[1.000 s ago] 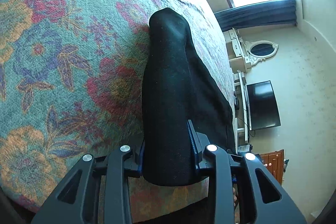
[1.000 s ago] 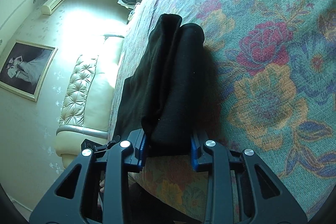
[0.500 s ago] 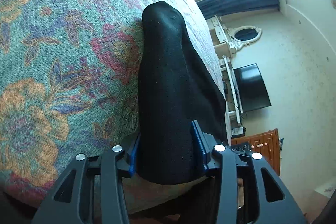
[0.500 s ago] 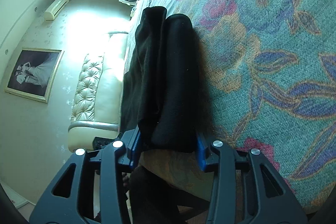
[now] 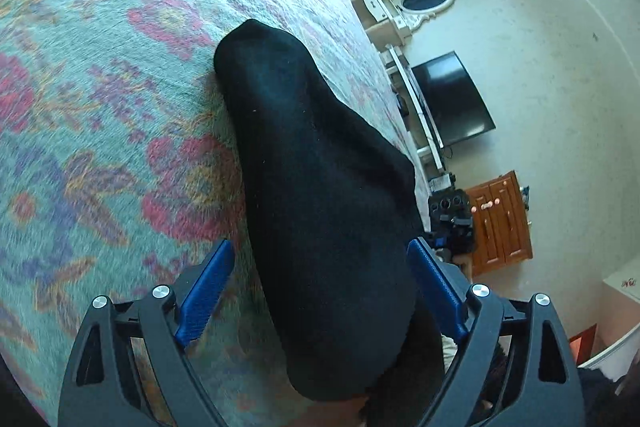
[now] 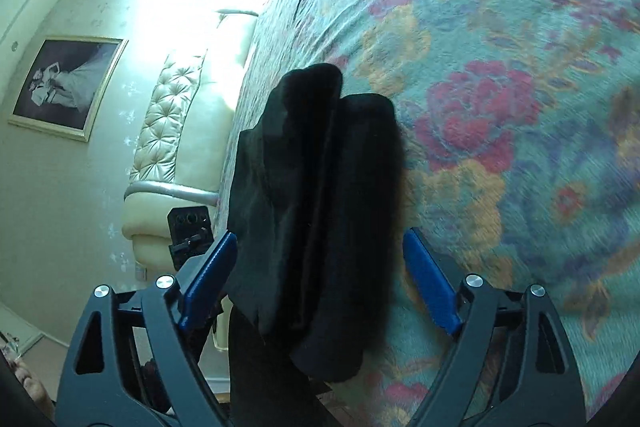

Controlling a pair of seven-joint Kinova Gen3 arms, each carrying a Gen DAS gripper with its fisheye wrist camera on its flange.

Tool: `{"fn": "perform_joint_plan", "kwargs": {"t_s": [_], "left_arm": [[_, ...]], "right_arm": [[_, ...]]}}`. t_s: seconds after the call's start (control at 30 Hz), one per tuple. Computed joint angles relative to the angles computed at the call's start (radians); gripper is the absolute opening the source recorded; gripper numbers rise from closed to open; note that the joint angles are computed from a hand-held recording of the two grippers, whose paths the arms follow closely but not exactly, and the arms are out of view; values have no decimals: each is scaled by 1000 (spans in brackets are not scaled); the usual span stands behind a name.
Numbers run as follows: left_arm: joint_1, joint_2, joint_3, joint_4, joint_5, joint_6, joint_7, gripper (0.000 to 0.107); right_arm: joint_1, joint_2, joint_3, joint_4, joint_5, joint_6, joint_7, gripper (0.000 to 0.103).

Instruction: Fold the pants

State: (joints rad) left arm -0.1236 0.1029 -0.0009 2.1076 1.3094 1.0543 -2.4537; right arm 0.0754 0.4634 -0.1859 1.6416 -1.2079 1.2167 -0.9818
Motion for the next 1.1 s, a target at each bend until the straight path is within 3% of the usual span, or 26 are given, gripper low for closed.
{"fn": "perform_joint_plan", "kwargs": {"t_s": [0.13,0.2,0.27,0.47,0.53,0.57,0.6,0.73,0.9,1.0,1.1], "left_arm": [[27,87,33,-73,-26,4,34,87],[41,100,50,-95,-36,-11,49,87],[41,108,57,-98,-46,-11,40,87],[72,120,86,-184,-158,0,100,87],[79,112,97,-199,-179,-20,149,83],[101,96,97,-205,-194,-52,166,74],[121,88,95,-212,-217,-81,166,49],[110,93,112,-195,-165,-106,127,40],[88,96,107,-147,-63,-89,-13,31],[60,130,97,-127,8,-22,-72,32],[38,152,89,-123,40,40,-101,41]], "right_arm": [[-17,64,-14,-103,51,49,-14,85],[-22,73,-14,-142,98,65,-36,78],[-53,72,-7,-175,148,56,-91,53],[-9,97,-41,-167,138,80,-64,35],[5,98,-44,-151,127,82,-37,33],[11,98,-44,-144,121,84,-27,33],[19,101,-43,-138,116,89,-16,33],[26,107,-40,-133,107,97,10,32],[38,114,-42,-122,87,109,44,31],[45,124,-40,-126,75,131,40,33],[45,115,-33,-145,101,148,50,43]]}}
